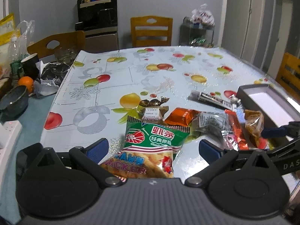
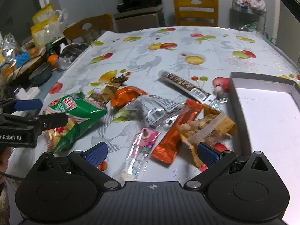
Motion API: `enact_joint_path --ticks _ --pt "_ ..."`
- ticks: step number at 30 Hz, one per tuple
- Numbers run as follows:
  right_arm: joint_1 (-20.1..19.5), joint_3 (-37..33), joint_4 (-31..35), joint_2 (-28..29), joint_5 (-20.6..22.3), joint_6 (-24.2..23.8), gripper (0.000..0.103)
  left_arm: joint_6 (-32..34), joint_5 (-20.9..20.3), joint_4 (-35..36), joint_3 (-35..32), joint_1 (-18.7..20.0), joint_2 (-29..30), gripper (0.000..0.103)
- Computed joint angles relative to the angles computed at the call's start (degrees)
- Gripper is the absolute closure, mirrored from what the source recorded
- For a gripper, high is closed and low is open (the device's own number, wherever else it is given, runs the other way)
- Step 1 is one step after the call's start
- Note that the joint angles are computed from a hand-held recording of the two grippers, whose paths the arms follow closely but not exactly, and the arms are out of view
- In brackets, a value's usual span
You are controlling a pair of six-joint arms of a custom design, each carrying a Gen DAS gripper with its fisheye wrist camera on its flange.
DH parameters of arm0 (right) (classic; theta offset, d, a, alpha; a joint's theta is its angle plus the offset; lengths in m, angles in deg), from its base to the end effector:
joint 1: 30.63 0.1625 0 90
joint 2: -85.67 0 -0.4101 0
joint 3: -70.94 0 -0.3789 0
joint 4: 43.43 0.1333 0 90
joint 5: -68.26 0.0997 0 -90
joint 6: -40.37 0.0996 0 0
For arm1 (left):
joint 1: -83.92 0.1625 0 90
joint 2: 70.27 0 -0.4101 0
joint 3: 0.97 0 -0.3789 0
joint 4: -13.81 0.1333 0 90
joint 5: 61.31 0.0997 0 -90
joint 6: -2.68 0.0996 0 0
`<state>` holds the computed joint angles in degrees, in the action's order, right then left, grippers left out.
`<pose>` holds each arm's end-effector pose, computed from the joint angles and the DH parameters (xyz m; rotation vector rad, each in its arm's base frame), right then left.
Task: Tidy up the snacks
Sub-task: 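Grasp the green shrimp-cracker bag with left tool while right tool grasps pink candy stick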
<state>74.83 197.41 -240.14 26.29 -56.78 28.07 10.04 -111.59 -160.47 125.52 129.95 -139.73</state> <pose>0.2027 -0.4473 0.1672 0.3124 -2.4080 0.8897 -0.1872 -0.4777 0.2062 0.8843 2.3450 -0.8578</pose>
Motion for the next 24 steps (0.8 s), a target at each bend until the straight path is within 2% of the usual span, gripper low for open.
enact_joint_path --ticks 3,6,9,11,12,17,19,21,24 --pt "-0.2 0.1 -0.2 0.2 1.9 0.0 0.0 0.5 -3.2 -1.9 0.1 2.3 -0.6 0.0" --pt "-0.3 0.5 -2.2 0.7 4.2 -1.5 0.004 0.7 -3.3 -1.7 -0.4 3.5 -0.1 0.0" --pt "0.3 0.0 -4.0 2.6 2.6 -3.7 0.011 3.4 -2.3 -2.6 -0.3 3.8 1.0 0.0" --pt "-0.1 -0.4 -2.1 2.8 2.7 -3.0 0.022 5.6 -1.5 -3.9 -0.1 3.8 2.0 0.0" --pt "-0.3 -0.4 -1.7 2.8 3.0 -2.6 0.025 6.7 -1.3 -4.6 0.0 3.8 2.4 0.0" --pt "-0.1 -0.9 -3.9 4.7 2.2 -4.1 0.039 8.3 -2.9 -5.4 0.0 4.6 3.4 0.0" --pt "0.1 -1.2 -4.4 5.4 1.4 -4.5 0.04 8.3 -3.3 -5.8 -0.2 4.9 3.7 0.001" --pt "0.1 -1.4 -4.4 5.8 1.1 -4.8 0.045 8.7 -4.1 -6.3 0.0 5.2 3.7 0.006" --pt "0.0 -1.5 -4.1 6.0 1.0 -5.1 0.056 8.6 -4.5 -5.8 -0.1 5.4 3.6 0.018"
